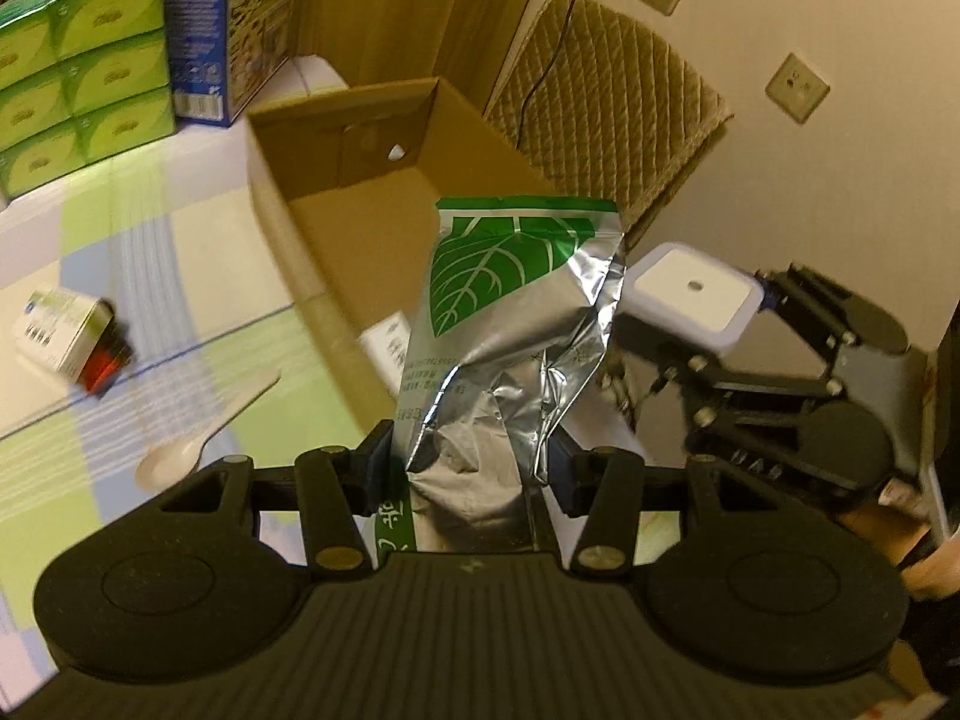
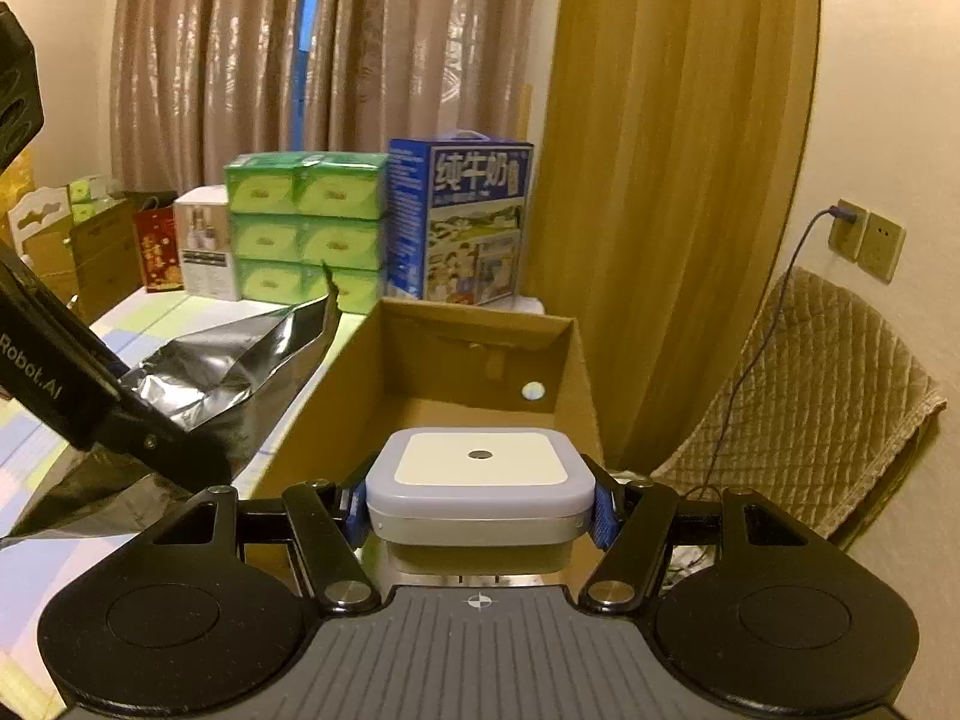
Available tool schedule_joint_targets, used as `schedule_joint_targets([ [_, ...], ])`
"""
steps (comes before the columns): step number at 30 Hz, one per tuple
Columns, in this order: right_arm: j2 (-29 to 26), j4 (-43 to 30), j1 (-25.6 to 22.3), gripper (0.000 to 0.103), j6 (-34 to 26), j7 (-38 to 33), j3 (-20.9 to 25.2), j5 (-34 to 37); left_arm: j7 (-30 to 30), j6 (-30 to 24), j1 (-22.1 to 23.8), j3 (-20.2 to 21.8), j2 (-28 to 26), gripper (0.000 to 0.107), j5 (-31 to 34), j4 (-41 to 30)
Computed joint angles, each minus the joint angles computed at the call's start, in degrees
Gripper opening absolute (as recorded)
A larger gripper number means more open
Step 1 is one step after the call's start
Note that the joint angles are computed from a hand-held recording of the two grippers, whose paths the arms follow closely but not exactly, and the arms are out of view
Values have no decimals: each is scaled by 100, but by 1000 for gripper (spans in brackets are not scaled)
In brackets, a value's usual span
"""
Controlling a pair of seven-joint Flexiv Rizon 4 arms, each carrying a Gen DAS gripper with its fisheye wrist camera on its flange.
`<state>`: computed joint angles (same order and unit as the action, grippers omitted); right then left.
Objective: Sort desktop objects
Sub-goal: 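Carry the foil bag and night-light box to the cardboard box and release them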
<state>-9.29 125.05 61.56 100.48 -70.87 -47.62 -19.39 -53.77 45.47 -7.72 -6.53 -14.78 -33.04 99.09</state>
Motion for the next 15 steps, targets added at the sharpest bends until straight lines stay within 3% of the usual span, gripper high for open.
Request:
schedule_joint_targets([
  [7, -472, -698, -2206, 62, -137, 25, 2167, 15, -622, 94, -123, -96, -634, 46, 276, -812],
  [12, -757, -1116, -3292, 62, -325, 81, 3283, -20, -1056, 87, -142, -156, -1009, 46, 415, -1267],
  [15, -877, -1276, -3631, 62, -418, 163, 3636, -77, -1271, 135, -155, -198, -1175, 46, 442, -1431],
])
